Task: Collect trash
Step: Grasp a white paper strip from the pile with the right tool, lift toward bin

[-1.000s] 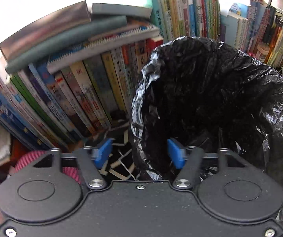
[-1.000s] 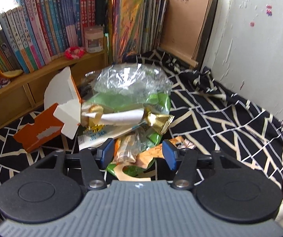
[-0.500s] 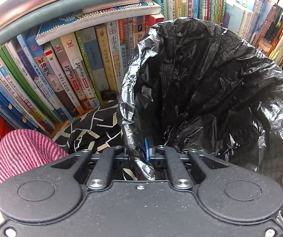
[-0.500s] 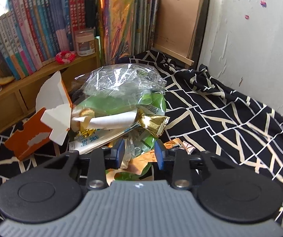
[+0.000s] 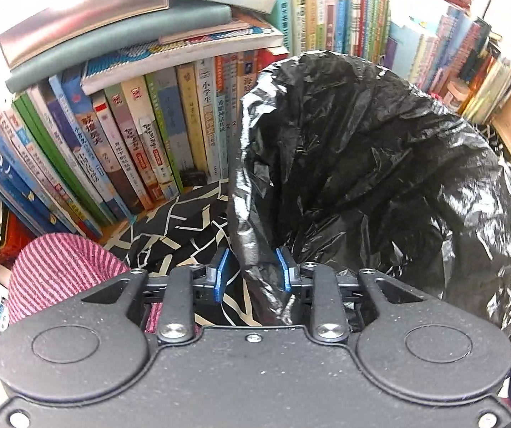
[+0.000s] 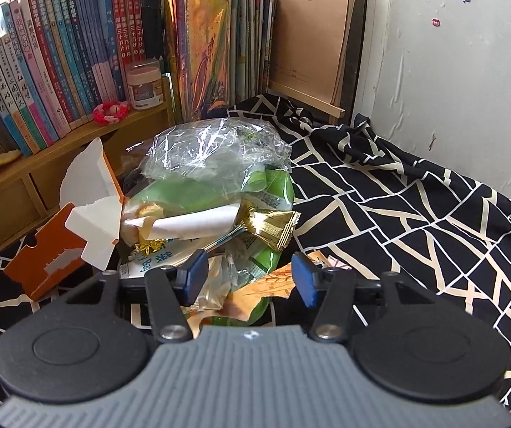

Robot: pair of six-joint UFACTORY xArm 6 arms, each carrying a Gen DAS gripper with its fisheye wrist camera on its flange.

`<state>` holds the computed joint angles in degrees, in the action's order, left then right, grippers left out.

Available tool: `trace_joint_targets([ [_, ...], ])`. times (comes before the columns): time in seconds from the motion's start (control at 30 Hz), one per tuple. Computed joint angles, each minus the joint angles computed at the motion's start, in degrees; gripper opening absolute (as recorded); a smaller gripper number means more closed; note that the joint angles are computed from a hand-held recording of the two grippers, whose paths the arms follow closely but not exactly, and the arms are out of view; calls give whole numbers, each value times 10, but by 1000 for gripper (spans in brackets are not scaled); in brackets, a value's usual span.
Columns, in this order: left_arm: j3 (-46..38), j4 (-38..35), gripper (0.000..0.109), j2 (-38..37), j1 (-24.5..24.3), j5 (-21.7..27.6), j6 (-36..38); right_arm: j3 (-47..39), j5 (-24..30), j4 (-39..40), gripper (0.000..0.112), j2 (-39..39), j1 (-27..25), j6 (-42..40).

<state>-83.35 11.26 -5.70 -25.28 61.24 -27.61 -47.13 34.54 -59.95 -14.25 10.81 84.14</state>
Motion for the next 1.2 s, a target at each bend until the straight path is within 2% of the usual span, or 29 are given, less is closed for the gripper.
trace_joint_targets([
  [0.07,-2,2,20,3,-4,0,3,1,0,4,67,0,1,-3],
  [0.13,1,0,18,3,-5,-1,-1,1,3,6,65,-1,2,-5],
  [0.2,3,7,17,4,-5,-4,-4,1,2,17,43,-1,1,-18],
  [0.27,7,7,17,2,-4,-8,-5,-3,11,18,33,2,3,-22],
  [0.33,6,6,17,2,-4,-8,-5,-4,7,17,33,5,-1,-19],
  [0.43,6,8,16,3,-3,-8,-2,-5,-13,16,42,13,-18,2],
  [0.5,3,9,16,5,-4,-5,0,-6,-32,5,63,20,-32,29],
  [0.63,0,12,16,7,-6,-1,-1,-19,-75,-16,87,44,-54,75],
  [0.77,-6,18,16,11,-8,6,-1,-48,-128,-38,97,77,-62,96],
  [0.83,-9,20,16,14,-9,9,-1,-73,-127,-35,100,100,-58,89],
  [0.87,-11,18,16,15,-9,11,0,-84,-124,-5,99,112,-57,55],
  [0.9,-12,17,16,16,-9,13,0,-97,-111,43,89,125,-53,7],
  [0.93,-12,17,16,16,-9,13,0,-106,-102,89,62,135,-50,-34],
  [0.97,-13,17,16,17,-9,13,-1,-113,-86,127,47,141,-45,-59],
  [1.0,-13,17,16,17,-9,13,-2,-114,-70,141,20,139,-41,-61],
  [1.03,-12,14,16,17,-8,12,-1,-107,-70,141,19,131,-41,-53],
  [1.1,-9,10,17,16,-6,9,2,-78,-104,164,17,107,-50,-61],
  [1.2,-5,6,17,15,-3,3,5,-49,-109,195,14,69,-53,-80],
])
